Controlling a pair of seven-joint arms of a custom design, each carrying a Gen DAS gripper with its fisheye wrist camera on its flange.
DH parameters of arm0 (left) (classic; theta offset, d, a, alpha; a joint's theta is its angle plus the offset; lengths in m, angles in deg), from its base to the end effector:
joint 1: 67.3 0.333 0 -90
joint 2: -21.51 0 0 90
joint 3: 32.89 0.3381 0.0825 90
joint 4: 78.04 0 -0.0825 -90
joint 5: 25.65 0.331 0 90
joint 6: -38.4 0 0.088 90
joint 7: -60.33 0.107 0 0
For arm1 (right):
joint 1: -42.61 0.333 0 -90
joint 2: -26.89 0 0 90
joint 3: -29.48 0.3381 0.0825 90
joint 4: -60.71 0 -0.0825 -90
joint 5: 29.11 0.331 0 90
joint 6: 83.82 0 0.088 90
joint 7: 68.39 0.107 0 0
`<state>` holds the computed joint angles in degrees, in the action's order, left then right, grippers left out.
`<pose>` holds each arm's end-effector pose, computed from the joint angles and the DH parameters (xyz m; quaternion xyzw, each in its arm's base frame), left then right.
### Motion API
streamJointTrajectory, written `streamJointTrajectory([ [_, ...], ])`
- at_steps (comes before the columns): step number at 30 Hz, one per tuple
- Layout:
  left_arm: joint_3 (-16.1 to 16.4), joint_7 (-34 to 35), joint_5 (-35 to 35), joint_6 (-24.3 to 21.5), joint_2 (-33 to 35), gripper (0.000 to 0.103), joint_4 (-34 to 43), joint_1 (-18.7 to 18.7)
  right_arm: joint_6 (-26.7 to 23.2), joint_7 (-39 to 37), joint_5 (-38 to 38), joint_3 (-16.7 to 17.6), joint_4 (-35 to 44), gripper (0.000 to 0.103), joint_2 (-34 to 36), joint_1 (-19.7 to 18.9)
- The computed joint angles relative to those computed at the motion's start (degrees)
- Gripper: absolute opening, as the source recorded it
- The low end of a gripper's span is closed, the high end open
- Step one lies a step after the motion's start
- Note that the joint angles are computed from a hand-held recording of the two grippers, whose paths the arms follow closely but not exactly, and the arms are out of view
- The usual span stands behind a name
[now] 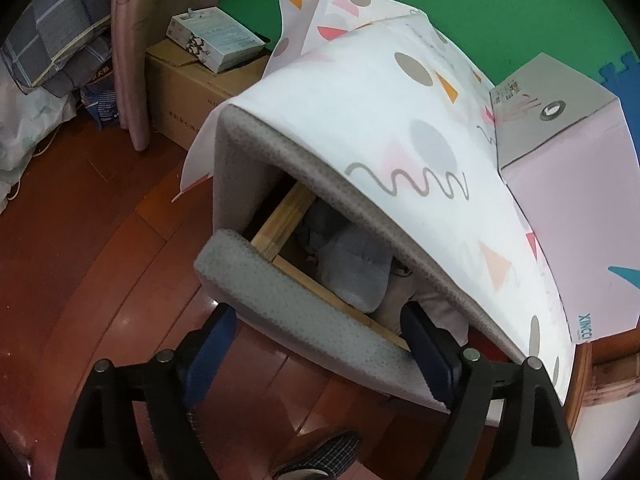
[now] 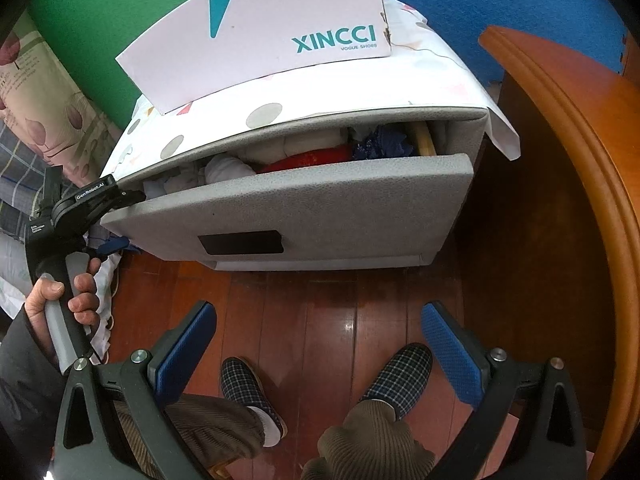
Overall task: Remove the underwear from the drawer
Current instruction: 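Pull the grey drawer front outward with the left gripper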
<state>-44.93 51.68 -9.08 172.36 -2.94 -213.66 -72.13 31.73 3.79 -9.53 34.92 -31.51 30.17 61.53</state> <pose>0.3791 -0.1235 0.5646 -0.9574 0.1464 -0.2182 0.1194 0.5016 0.2467 0.6495 -0.8680 0.4352 0.0100 0.2388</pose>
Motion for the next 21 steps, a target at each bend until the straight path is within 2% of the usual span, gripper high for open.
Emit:
streamJointTrajectory([
  [11,0.69,4.77,-5.32,-2.71,-2.86,0.091,-1.55,-3.26,0.57,-0.53,0.33,-0.01,-0.04,0.101,-0.09,-0.01],
  [21,-0.12,5.89,-11.94,-6.19,-7.31,0.092,-3.96,-7.10,2.58,-1.73,2.26,-0.26,-1.46,0.102,-1.48,-0.57],
])
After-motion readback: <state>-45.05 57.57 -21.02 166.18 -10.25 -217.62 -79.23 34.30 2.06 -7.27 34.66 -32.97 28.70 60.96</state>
